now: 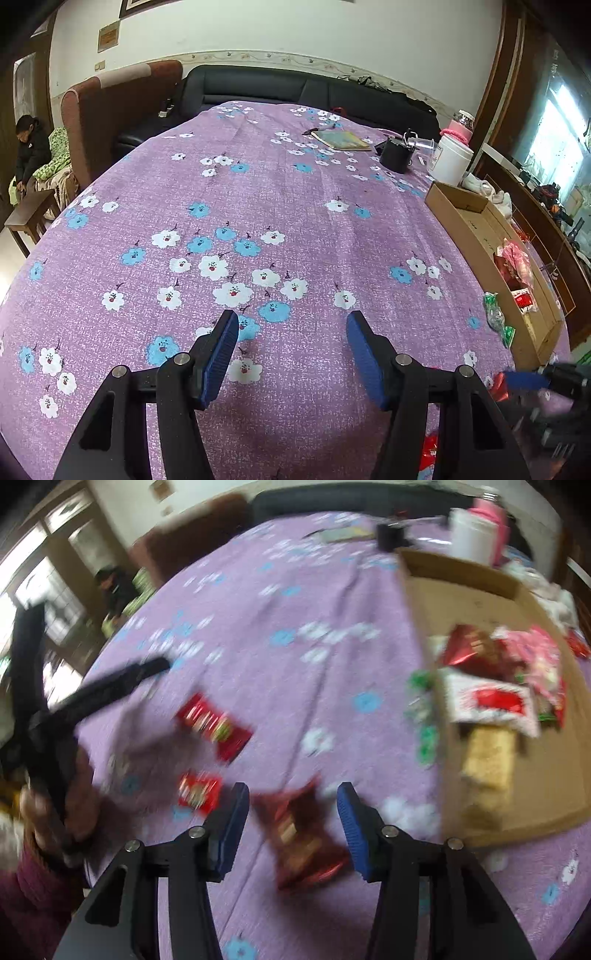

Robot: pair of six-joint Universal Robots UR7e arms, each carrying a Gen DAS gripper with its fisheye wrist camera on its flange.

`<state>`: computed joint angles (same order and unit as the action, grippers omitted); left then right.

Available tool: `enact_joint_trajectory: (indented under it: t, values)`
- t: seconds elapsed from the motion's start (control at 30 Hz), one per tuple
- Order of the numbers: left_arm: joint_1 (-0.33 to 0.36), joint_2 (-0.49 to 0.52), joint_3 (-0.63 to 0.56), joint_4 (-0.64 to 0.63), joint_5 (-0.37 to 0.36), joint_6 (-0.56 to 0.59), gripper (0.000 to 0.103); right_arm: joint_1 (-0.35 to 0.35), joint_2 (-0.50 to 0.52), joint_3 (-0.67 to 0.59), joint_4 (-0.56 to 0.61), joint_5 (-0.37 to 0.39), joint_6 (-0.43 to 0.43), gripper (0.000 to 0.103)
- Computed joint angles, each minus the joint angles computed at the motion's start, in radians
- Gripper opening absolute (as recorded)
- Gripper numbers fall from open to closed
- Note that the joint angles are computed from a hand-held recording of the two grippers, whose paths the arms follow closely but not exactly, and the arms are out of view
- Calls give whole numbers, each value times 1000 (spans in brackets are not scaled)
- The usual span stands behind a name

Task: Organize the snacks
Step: 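Grasp a red-and-gold wrapped candy with the right gripper, then grasp a red candy stick with the left gripper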

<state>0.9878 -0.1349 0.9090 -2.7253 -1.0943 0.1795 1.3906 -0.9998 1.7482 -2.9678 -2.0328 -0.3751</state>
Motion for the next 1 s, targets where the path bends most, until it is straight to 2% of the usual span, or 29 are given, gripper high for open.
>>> enact_joint_trajectory:
  t: [0.03, 0.13, 0.17, 0.23, 0.27, 0.4, 0.53, 0.63, 0.7, 0.8, 1.0]
  values:
    - [0, 0, 0, -2, -2, 1, 64, 7, 4, 8, -1, -5, -28, 51]
    - [1, -4, 6, -6, -12, 5, 64, 37, 33, 36, -74, -81, -121, 50]
    - [1, -7, 12, -11, -18, 7, 64, 40, 39, 43, -99, -95, -132, 38]
    - [2, -15, 23, -17, -37, 12, 64, 49, 53, 49, -146, -137, -152, 34]
    - [5, -23, 30, -12, -64, 14, 64, 48, 51, 53, -148, -134, -155, 33]
    - [9, -61, 82, -4, -140, 45, 64, 24, 13, 98, -233, -51, -111, 33]
    - [1, -119, 172, 53, -208, 168, 64, -22, -37, 162, -336, 82, -28, 33]
    - [-14, -143, 218, 103, -246, 271, 64, -47, -59, 207, -391, 149, 7, 33]
    - [-26, -148, 244, 113, -247, 329, 64, -61, -78, 241, -431, 200, 20, 33]
    - [-31, -134, 215, 210, -252, 367, 64, -71, -98, 271, -457, 233, 20, 33]
    - [-57, -85, 162, 252, -174, 374, 64, -94, -127, 310, -485, 266, 30, 34]
